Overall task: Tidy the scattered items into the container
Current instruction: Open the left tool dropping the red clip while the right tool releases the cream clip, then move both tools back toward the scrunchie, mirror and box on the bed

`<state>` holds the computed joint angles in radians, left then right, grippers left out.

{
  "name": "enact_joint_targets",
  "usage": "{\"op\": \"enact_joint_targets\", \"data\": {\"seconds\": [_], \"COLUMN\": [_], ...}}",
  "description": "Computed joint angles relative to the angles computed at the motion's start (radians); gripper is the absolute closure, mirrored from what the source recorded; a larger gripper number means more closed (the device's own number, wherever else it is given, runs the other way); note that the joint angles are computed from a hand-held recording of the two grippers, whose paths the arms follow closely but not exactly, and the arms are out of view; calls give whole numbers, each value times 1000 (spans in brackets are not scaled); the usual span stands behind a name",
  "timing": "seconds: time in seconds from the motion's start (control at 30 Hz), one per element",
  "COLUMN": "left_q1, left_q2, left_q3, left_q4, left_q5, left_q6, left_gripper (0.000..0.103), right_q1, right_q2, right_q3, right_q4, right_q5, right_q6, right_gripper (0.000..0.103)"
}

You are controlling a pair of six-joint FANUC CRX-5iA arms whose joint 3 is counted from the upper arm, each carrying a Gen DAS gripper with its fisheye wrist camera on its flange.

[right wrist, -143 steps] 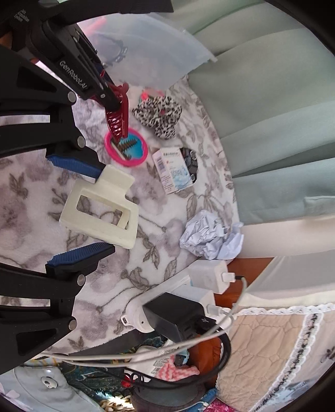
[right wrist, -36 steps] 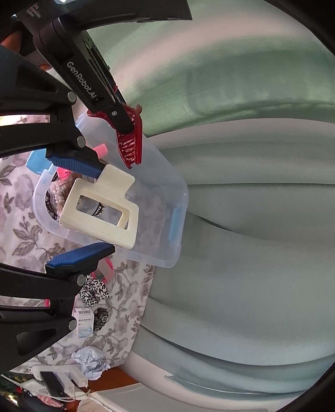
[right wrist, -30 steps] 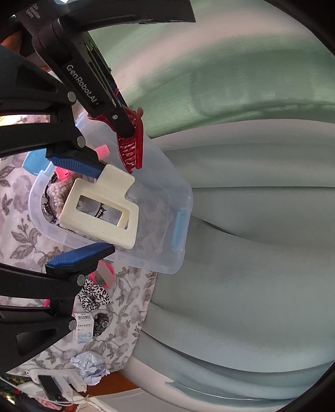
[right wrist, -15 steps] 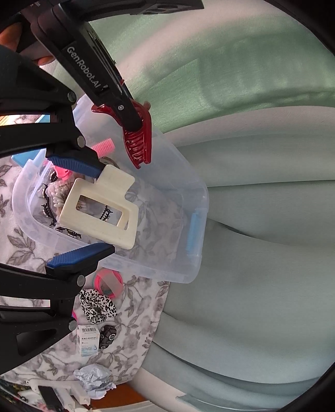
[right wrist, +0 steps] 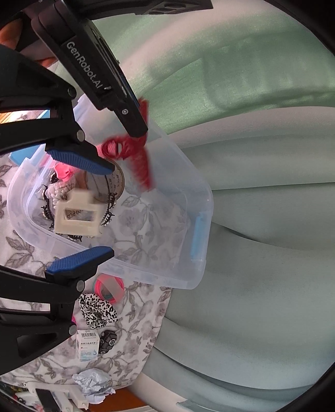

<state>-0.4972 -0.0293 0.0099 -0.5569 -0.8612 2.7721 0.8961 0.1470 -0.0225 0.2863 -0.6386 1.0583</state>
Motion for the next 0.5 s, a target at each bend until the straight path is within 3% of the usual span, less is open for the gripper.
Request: {"op": "enact_joint_targets", "data": {"seconds": [0.5], "left_q1": [-24], "left_q2": [-15], "left_q3": [16], "left_q4": [-19], "left_q5": [-34], "left_q6": [8], "left_gripper": [30], "right_q1": [15], "right_q2": [-28], "right_q3": [-28], "right_q4": [28], "right_q5": [6], "right_q6": [-9], "right_gripper": [27]}}
